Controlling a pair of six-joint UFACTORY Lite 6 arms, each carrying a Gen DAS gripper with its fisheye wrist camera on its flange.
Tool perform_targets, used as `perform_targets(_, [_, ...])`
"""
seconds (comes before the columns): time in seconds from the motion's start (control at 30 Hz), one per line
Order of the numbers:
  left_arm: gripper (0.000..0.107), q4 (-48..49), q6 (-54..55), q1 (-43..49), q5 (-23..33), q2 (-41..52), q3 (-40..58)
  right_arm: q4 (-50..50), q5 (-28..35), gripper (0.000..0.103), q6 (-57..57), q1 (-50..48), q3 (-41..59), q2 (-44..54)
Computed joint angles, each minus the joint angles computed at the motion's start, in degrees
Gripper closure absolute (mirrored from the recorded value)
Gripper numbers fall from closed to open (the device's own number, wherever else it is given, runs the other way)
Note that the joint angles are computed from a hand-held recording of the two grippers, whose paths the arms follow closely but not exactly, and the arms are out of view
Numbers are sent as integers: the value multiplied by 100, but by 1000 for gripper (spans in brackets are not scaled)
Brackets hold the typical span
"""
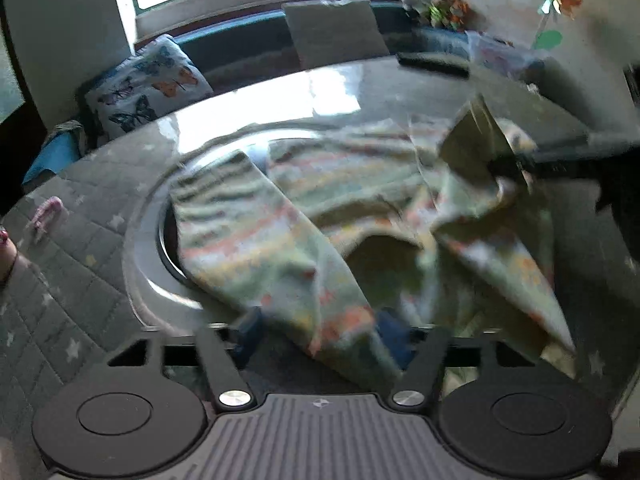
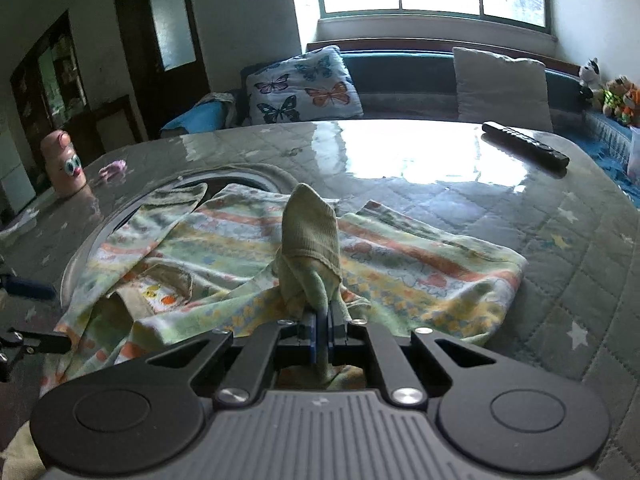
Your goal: Fold clothes
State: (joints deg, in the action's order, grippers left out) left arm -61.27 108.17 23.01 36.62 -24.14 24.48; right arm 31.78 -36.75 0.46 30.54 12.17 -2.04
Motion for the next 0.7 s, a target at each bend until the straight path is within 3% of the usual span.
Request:
perform_targets(0.17, [27, -947, -85, -729, -622, 791, 747, -290, -220, 98, 375, -111, 40, 254])
perform_targets(0.43, [29, -2905, 514, -2010, -2032, 3018, 2498, -488, -411, 95, 667, -150, 28, 401])
perform_targets(0.7, [38, -3787, 784, -2365, -2619, 4724, 4053, -661, -475, 94, 811, -268, 82, 439])
